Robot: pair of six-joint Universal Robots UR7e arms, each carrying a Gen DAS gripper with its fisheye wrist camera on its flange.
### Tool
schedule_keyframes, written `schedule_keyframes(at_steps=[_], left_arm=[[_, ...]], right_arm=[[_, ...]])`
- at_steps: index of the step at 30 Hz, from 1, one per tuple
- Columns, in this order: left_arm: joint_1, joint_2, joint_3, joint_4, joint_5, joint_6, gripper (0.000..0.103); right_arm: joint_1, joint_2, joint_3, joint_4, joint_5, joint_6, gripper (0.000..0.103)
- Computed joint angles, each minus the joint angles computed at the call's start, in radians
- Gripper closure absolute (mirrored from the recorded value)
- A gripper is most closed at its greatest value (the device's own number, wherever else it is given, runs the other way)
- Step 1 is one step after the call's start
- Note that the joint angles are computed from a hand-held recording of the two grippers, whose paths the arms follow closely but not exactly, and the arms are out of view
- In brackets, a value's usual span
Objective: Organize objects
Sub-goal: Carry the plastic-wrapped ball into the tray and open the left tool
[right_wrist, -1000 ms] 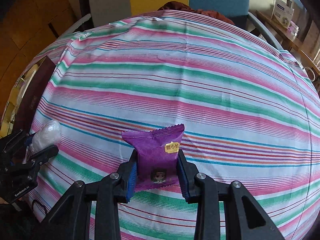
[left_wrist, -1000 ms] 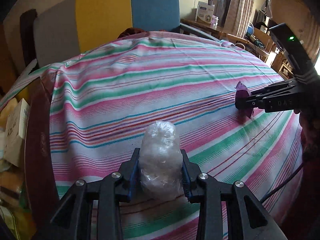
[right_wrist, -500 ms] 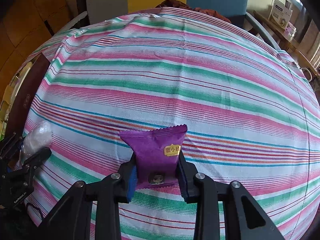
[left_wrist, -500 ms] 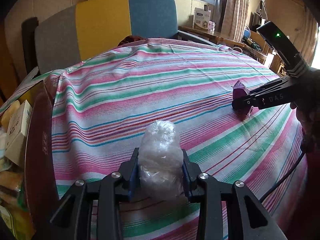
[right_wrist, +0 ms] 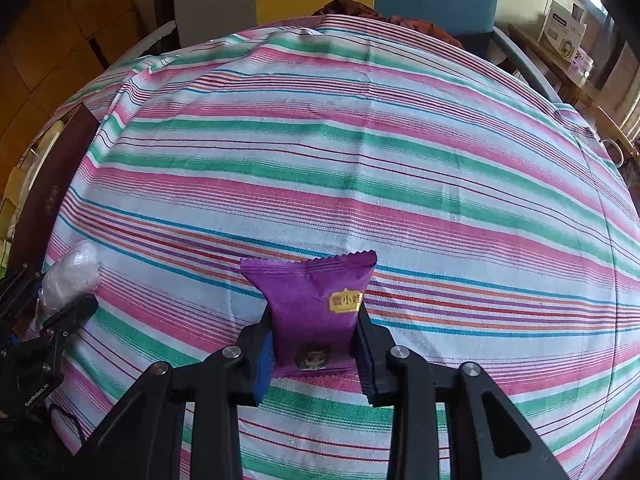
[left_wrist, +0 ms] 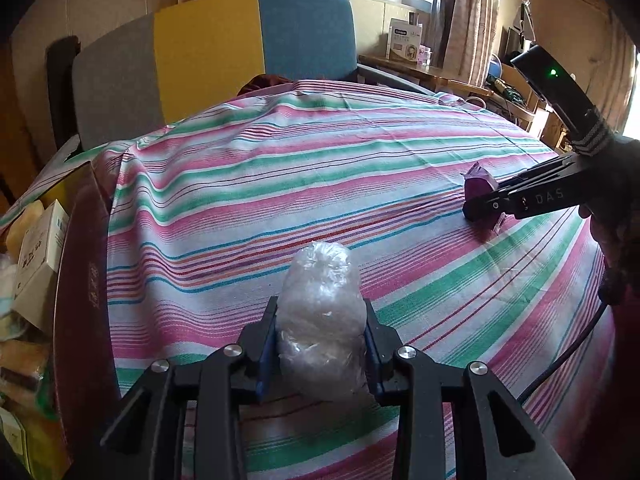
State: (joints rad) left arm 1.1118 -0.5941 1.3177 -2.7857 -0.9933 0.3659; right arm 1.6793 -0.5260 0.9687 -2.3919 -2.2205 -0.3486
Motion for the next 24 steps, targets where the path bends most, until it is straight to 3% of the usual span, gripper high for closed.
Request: schedule_keyframes(at_steps=[3, 12, 24], left_arm=[[-0.007, -0.033, 0.03, 0.02, -0.014, -0.036, 0.067], [-0.038, -0.195, 0.17, -0.081, -0.046, -0.014, 0.067], [0.057, -0.385, 0.265, -0.167, 0.124, -0.105, 0.067]], right_arm=[[-0.001, 0.0, 0.002, -0.007, -0.001, -0.008, 0.07], [0.001, 0.002, 0.008, -0.028, -0.018, -0.024, 0.07], [0.006, 0.008, 0.012, -0.051, -0.048, -0.046, 0.07]])
